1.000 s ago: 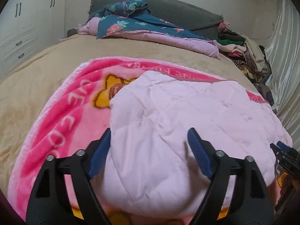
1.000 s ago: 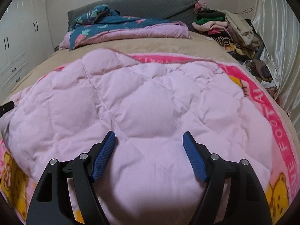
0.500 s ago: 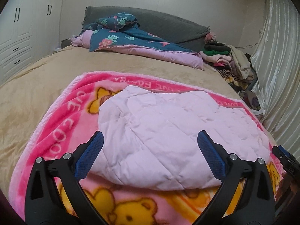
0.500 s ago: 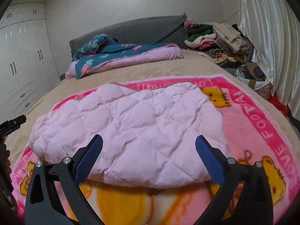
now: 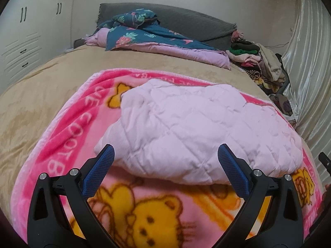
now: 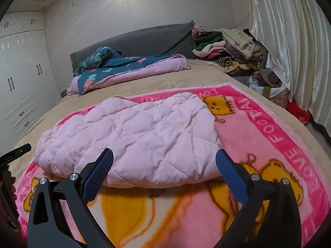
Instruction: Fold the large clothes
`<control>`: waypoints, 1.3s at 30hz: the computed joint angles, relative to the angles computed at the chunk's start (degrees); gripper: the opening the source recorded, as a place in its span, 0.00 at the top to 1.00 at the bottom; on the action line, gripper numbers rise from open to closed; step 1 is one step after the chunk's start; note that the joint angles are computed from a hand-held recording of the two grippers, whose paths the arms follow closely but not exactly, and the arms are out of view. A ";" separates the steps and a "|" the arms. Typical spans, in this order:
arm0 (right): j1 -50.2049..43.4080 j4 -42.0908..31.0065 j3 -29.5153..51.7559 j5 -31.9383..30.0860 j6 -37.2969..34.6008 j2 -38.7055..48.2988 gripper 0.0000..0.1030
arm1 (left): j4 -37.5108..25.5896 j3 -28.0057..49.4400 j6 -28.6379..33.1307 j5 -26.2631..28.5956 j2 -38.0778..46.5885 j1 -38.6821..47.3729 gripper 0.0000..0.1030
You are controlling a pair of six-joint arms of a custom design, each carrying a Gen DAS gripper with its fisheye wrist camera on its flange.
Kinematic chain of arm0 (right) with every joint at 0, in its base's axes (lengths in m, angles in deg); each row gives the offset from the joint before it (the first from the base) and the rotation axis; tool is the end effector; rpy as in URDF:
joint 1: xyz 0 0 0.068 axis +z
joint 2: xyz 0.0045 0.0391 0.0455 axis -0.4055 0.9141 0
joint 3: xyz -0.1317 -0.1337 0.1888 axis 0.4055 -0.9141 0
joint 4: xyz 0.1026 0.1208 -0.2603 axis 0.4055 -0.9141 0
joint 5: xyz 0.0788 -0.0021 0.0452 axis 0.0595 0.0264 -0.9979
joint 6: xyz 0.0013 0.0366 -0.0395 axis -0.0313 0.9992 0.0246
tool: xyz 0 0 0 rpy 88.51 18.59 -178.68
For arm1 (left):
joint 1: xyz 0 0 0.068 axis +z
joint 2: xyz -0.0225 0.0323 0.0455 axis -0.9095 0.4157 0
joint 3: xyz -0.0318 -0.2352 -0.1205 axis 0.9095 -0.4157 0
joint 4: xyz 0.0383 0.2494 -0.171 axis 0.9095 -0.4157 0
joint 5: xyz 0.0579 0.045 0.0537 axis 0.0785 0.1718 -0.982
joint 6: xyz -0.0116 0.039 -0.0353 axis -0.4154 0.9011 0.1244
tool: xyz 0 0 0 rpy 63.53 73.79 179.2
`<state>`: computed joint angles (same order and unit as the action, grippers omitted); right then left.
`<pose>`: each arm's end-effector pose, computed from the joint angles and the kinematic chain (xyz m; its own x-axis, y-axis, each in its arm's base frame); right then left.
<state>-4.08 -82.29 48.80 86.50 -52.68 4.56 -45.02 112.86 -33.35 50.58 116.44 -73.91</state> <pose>0.2237 0.0687 0.1680 -0.5186 0.1931 -0.8330 0.1327 0.9805 0.1447 0.3277 -0.0500 0.1177 -0.6262 -0.0913 -0.7743 0.0581 0.9849 -0.1632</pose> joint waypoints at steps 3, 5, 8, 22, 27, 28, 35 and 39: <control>-0.25 -0.60 -0.56 0.04 0.82 -0.67 0.04 | -0.20 -0.98 -0.29 0.59 -0.70 0.48 0.09; -0.12 -1.05 -0.82 0.33 1.20 -1.01 0.04 | 0.00 -1.70 -0.46 1.26 -1.04 0.91 0.09; 0.24 -1.33 -1.43 1.74 2.02 -1.28 0.04 | -0.04 -2.18 -0.71 2.15 -0.75 1.53 0.09; -2.64 1.30 -2.98 3.01 6.33 5.67 0.04 | 0.57 -0.55 -0.98 1.55 4.65 3.06 0.09; -6.39 4.64 -1.52 -0.89 8.25 12.56 0.04 | 0.88 1.14 -1.84 1.96 7.81 3.91 0.09; -7.46 5.56 -1.05 -2.11 9.09 14.14 0.04 | 0.77 1.70 -2.35 2.73 8.70 4.36 0.09; -12.29 10.11 2.81 -8.90 12.77 24.51 0.04 | 2.09 5.14 -7.22 11.47 14.45 7.86 0.09; -14.44 11.98 5.36 -11.58 14.63 29.08 0.04 | 3.96 6.83 -10.30 14.54 17.16 8.93 0.09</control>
